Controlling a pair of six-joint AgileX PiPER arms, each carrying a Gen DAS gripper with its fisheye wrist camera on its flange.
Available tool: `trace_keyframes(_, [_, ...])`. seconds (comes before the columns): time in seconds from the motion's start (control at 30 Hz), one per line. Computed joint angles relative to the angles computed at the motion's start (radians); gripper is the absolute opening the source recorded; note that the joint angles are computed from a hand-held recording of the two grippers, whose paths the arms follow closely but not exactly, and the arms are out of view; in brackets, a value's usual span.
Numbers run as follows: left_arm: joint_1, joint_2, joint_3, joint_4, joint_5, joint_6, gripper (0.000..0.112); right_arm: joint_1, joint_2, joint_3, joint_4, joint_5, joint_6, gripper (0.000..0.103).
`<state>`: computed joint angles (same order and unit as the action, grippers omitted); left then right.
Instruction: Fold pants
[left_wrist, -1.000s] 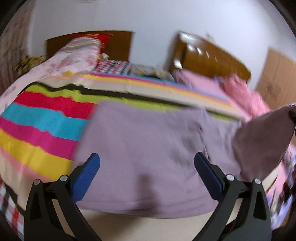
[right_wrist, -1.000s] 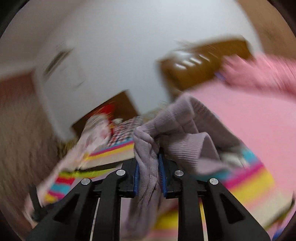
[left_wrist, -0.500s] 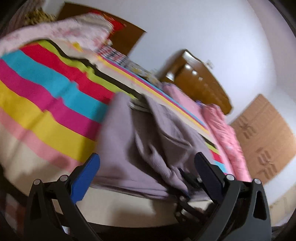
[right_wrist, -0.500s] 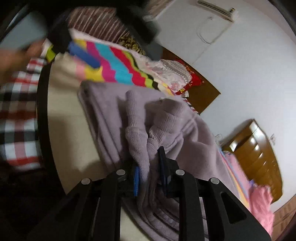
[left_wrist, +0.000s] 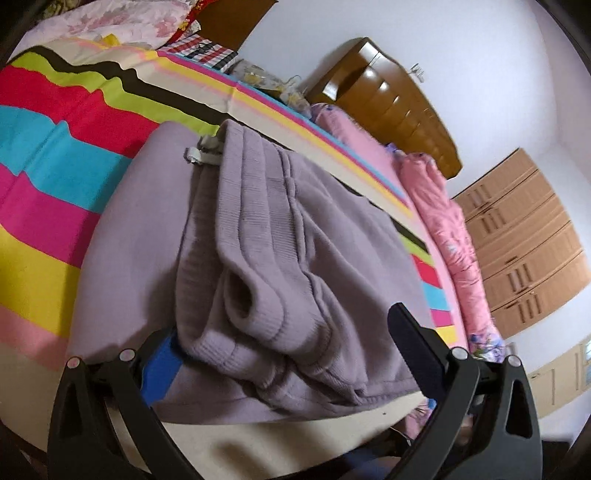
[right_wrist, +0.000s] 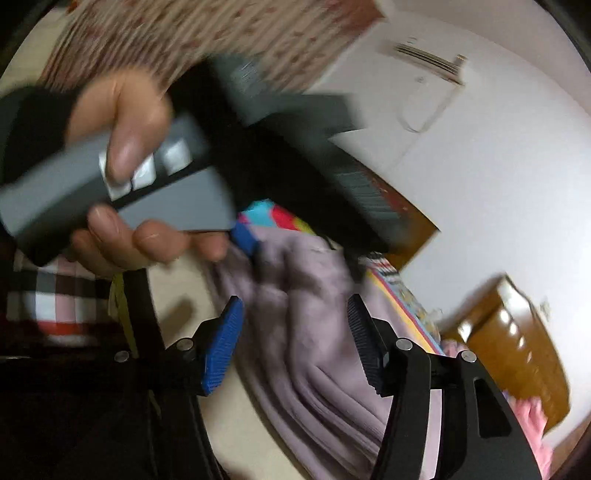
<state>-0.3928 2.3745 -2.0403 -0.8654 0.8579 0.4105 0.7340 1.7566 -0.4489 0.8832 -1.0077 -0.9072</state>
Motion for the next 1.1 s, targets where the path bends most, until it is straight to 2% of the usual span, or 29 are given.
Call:
trace_keyframes(0.07, [-0.011,0.013,-0.030,0.046,0.001,-0.055,0.101,-0.055,-0.084,0.116,-0.005,-0.041,0.138,0.056])
trace_keyframes(0.17, [-0.024,0.023,-0.048,0.088,-0.013,-0.100,0.101,-0.167,-0.180,0.292,-0.048,-0.044,0.356,0.057])
trace_keyframes(0.27, [-0.028,-0.005,0.014,0.094,-0.060,-0.078,0.100,-0.330,-0.102,0.375,-0.184,-0.027,0.528,0.058])
trace_keyframes(0.37, [-0.056,-0.023,0.047,0.155,-0.121,-0.118,0.095,-0.387,-0.028,0.358,-0.283,-0.016,0.590,0.058])
trace_keyframes(0.47, [-0.070,-0.044,0.084,0.222,-0.172,-0.168,0.082,-0.381,0.000,0.338,-0.268,-0.067,0.583,0.058])
trace_keyframes(0.5, [-0.072,-0.050,0.097,0.236,-0.188,-0.181,0.073,-0.389,0.002,0.319,-0.273,-0.048,0.584,0.058])
trace_keyframes(0.57, [-0.054,-0.051,0.111,0.146,-0.171,-0.098,0.052,-0.362,0.018,0.293,-0.231,-0.035,0.568,0.058])
trace_keyframes(0.6, [-0.048,-0.054,0.120,0.122,-0.169,-0.071,0.039,-0.311,0.024,0.281,-0.166,-0.031,0.536,0.058])
trace_keyframes(0.63, [-0.055,-0.072,0.140,0.133,-0.189,-0.063,0.029,-0.279,0.040,0.270,-0.123,-0.050,0.518,0.058])
trace_keyframes(0.73, [-0.079,-0.133,0.155,0.178,-0.213,-0.034,0.025,-0.183,0.071,0.248,0.030,-0.087,0.434,0.058])
trace_keyframes(0.83, [-0.064,-0.178,0.082,0.093,-0.153,0.087,0.025,-0.151,0.088,0.222,0.142,-0.103,0.354,0.058])
trace_keyframes(0.87, [-0.055,-0.196,0.081,0.061,-0.146,0.124,0.025,-0.178,0.075,0.219,0.125,-0.089,0.346,0.062])
trace_keyframes(1.0, [0.022,-0.263,0.184,-0.059,-0.156,0.254,0.025,-0.173,0.062,0.198,0.140,-0.068,0.302,0.062])
trace_keyframes(1.1, [0.112,-0.179,0.286,-0.150,-0.166,0.266,0.025,-0.216,0.070,0.187,0.085,-0.051,0.308,0.062])
